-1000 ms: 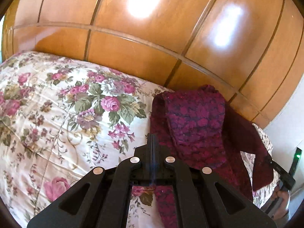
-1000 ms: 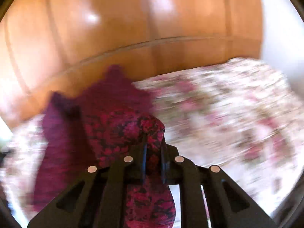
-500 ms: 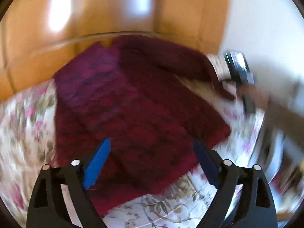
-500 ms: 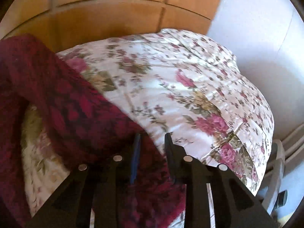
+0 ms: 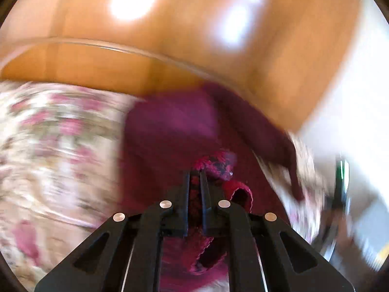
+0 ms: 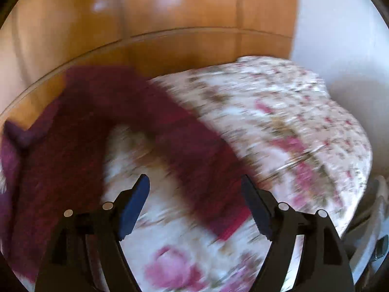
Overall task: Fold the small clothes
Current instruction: 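Shake out and lay the sweater flat on the quilt with both grippers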
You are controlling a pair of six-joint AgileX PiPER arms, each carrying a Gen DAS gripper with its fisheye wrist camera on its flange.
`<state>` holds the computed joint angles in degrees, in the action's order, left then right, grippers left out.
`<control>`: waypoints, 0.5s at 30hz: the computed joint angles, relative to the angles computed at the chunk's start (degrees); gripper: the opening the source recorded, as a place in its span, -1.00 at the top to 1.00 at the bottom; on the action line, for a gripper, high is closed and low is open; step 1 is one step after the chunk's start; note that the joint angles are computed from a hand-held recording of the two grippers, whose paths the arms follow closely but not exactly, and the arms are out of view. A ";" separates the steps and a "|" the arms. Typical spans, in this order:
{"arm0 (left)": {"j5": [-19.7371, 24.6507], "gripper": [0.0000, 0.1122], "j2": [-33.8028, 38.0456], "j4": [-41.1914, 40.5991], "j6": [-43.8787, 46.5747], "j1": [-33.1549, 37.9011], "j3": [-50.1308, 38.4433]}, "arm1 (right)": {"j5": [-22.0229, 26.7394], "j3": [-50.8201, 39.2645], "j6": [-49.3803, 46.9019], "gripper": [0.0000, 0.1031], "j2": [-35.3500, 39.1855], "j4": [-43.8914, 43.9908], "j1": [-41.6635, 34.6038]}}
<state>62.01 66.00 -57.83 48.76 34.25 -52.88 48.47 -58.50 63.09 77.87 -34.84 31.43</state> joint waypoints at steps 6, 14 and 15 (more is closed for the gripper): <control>-4.24 0.89 16.17 5.29 -8.46 17.48 -17.91 | -2.85 -0.49 0.53 -0.50 5.07 3.21 6.61; -11.57 -0.26 27.75 22.17 -29.28 19.11 -33.01 | -6.72 -0.42 -2.57 -0.50 6.38 12.71 7.13; -12.34 -0.43 24.96 17.05 -24.71 20.51 -28.57 | -7.85 0.22 -4.08 -0.50 5.96 14.97 6.71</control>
